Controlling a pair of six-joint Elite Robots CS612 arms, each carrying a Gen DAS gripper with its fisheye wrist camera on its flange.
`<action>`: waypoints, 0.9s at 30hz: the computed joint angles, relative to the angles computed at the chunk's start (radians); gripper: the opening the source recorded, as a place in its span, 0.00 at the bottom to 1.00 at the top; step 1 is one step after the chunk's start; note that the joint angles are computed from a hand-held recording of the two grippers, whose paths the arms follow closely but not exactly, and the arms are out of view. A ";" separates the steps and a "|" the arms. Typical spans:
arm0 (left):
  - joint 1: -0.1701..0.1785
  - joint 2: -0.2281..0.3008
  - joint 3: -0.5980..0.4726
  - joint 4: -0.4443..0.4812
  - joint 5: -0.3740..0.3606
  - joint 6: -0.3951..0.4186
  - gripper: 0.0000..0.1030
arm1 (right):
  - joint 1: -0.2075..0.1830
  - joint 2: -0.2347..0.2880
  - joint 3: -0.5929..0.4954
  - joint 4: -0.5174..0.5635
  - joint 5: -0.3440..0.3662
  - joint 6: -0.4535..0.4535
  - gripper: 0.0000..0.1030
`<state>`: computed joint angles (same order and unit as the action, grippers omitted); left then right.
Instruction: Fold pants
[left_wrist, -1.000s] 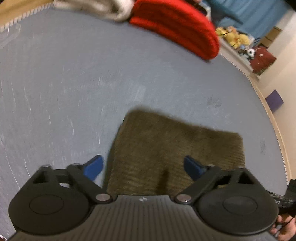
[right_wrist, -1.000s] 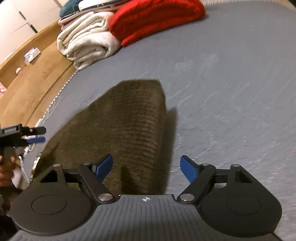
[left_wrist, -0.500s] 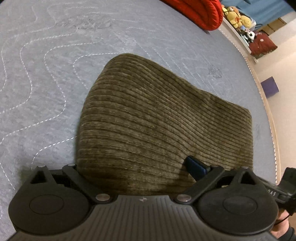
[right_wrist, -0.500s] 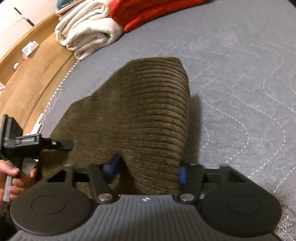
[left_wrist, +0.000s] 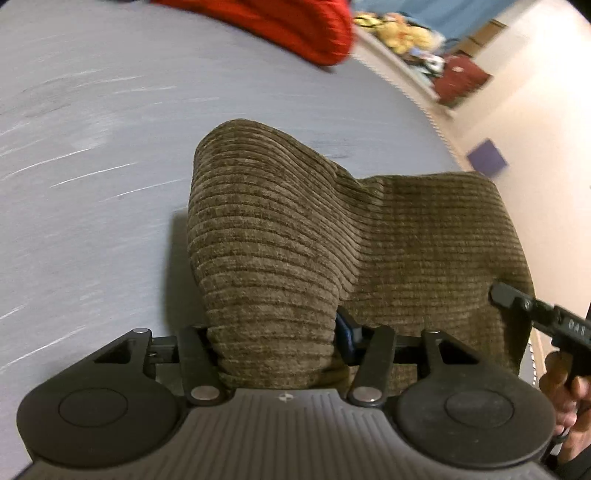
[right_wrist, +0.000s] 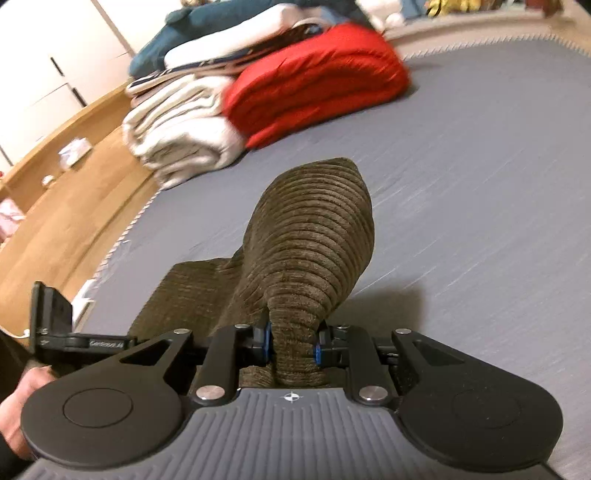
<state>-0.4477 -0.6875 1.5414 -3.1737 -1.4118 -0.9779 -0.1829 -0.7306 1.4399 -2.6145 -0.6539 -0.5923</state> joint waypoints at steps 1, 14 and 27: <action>0.001 0.005 -0.004 -0.017 -0.003 0.017 0.55 | -0.011 0.010 -0.021 -0.020 0.000 0.025 0.21; -0.010 0.036 -0.014 -0.075 0.017 0.194 0.51 | -0.071 0.164 -0.238 -0.173 -0.105 0.151 0.21; -0.066 -0.019 0.036 -0.128 0.325 0.437 0.70 | -0.067 0.158 -0.177 -0.383 -0.205 0.139 0.38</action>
